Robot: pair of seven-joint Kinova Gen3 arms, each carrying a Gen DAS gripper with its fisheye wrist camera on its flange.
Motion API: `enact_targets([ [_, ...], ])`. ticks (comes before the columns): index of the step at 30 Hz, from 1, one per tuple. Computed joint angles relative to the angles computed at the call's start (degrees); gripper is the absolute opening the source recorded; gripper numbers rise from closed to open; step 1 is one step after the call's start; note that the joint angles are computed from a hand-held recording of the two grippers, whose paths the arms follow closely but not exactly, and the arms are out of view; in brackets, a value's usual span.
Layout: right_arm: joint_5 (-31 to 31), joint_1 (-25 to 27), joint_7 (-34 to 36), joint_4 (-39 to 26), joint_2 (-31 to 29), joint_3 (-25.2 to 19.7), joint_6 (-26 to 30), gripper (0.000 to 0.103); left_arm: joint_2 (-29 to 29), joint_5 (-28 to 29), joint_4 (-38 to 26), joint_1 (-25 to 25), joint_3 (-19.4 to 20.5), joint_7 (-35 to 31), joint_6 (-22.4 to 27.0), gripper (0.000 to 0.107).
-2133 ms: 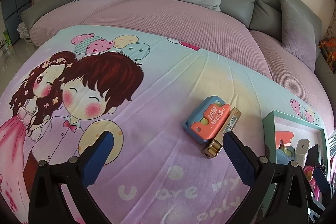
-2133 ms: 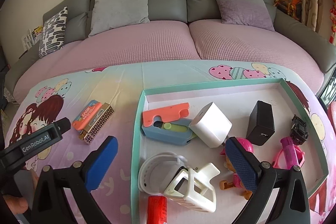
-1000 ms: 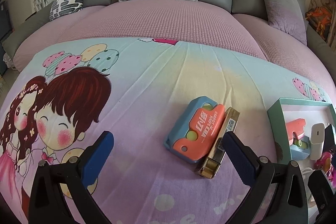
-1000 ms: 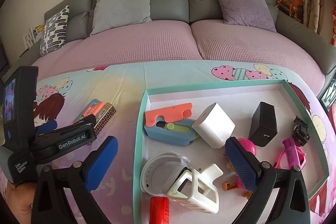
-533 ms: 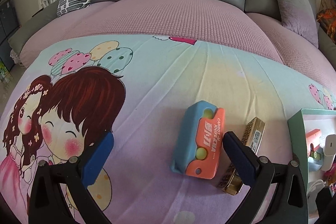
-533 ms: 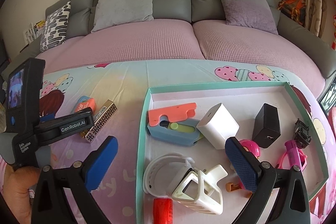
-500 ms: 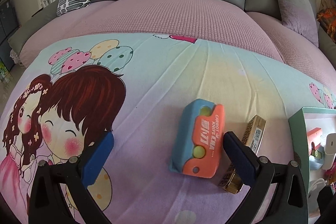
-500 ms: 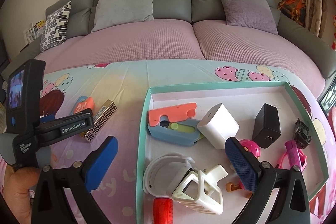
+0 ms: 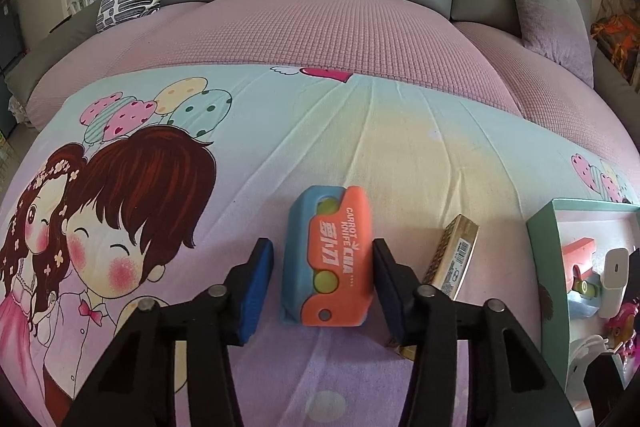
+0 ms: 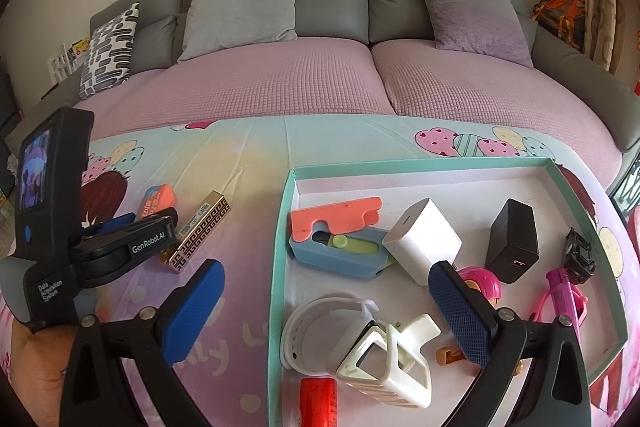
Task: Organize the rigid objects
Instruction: 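Lift the box cutter with the left gripper while the right grasps the gold harmonica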
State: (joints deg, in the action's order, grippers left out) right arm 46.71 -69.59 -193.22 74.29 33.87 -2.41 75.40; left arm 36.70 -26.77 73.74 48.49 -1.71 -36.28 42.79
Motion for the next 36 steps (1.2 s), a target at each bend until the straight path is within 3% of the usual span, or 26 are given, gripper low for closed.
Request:
enact_targets([
  [9,1.2,-0.2,-0.5,0.4,-0.2,0.0,-0.7,0.103,-4.3,1.2,7.9,1.0,-0.5,6.7,-5.2,0.044],
  [16,2.4,-0.6,-1.7,0.9,-0.1,0.2,-3.2,0.103,-7.2,-3.0,13.0,4.4,-2.1,17.1,-4.2,0.044],
  [23,3.9,-0.8,-2.7,0.9,0.2,0.5,-6.3,0.103,-9.6,-4.9,16.9,1.9,-0.4,21.2,-5.3,0.044],
  [29,4.7,-0.9,-0.6,-2.0,1.3,1.0,-7.9,0.090,-12.4,-6.3,21.2,0.0,-0.5,25.8,-7.9,0.044],
  [33,2.4,0.9,4.1,-5.0,2.9,0.9,-10.9,0.080,-13.6,-6.9,23.5,-1.5,-0.1,27.9,-9.8,0.044],
  [36,-0.2,1.6,10.0,-9.9,5.6,1.6,-9.9,0.073,-14.1,-7.2,24.4,-2.3,0.1,28.7,-10.5,0.044],
])
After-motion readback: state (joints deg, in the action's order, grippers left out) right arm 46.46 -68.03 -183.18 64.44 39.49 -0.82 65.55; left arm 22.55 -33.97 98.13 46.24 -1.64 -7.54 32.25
